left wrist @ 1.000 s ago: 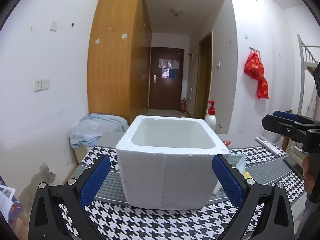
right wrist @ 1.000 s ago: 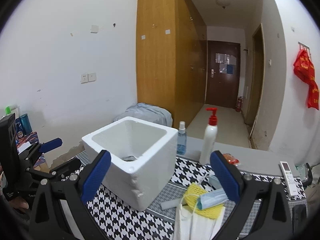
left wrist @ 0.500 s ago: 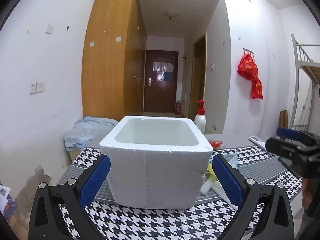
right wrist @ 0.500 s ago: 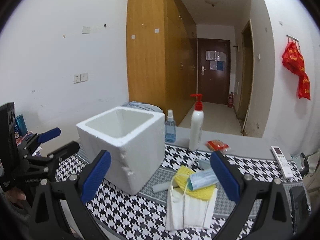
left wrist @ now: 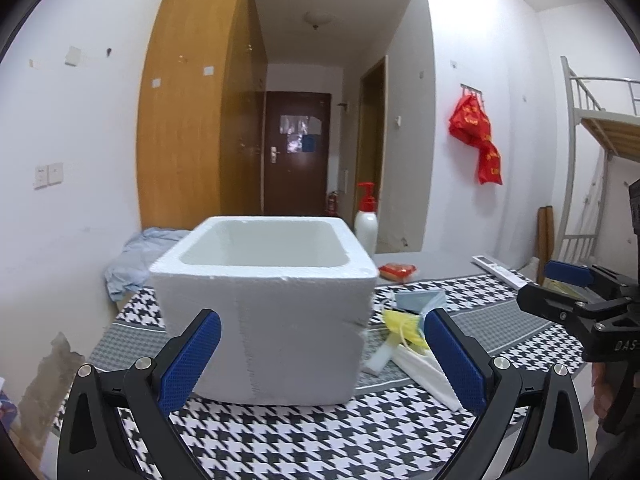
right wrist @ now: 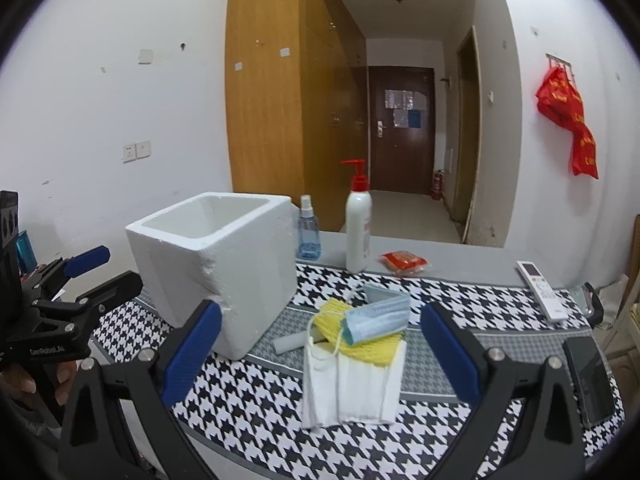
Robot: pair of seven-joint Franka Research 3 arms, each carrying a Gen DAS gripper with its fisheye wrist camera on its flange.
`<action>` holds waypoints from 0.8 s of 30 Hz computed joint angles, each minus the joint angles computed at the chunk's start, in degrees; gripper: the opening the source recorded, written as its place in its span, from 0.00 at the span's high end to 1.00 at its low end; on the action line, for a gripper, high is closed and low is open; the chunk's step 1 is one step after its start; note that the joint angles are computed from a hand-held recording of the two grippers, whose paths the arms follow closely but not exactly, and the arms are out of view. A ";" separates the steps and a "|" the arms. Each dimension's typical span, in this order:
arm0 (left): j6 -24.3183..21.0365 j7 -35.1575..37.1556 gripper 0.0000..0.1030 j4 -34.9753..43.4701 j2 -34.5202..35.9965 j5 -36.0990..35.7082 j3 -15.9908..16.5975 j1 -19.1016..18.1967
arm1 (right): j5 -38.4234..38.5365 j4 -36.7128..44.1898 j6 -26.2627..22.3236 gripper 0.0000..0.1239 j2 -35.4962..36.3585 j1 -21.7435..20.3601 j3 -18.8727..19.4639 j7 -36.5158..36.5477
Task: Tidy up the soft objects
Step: 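Move the left gripper toward the yellow sponge and blue mask pile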
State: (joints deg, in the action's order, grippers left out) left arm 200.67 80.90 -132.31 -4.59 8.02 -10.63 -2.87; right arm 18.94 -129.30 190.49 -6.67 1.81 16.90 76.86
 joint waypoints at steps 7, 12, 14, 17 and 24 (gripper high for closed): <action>-0.83 -8.75 0.01 2.49 1.95 12.06 2.60 -2.61 | -0.72 -3.33 -0.03 0.18 -3.68 -13.16 10.94 2.87; -1.96 -13.49 0.01 4.52 3.46 18.45 2.56 -2.96 | -1.54 -4.63 -0.35 0.18 -4.80 -15.95 12.16 4.91; -2.37 -12.38 0.01 4.95 3.95 17.68 1.90 -3.08 | -1.97 -4.77 -0.61 0.18 -4.62 -15.29 10.93 5.43; -3.75 -14.30 0.01 6.29 4.90 19.82 1.60 -3.15 | -2.99 -4.83 -0.95 0.18 -4.27 -14.22 9.25 6.16; -5.78 -17.26 0.01 9.07 7.35 23.36 -0.14 -2.26 | -5.78 -3.88 -3.05 0.18 -2.76 -10.30 3.72 7.30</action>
State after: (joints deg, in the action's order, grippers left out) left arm 194.89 63.64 -123.24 2.76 31.39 -10.77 -5.12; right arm 13.16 -133.18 187.44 -9.43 -8.50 20.63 84.16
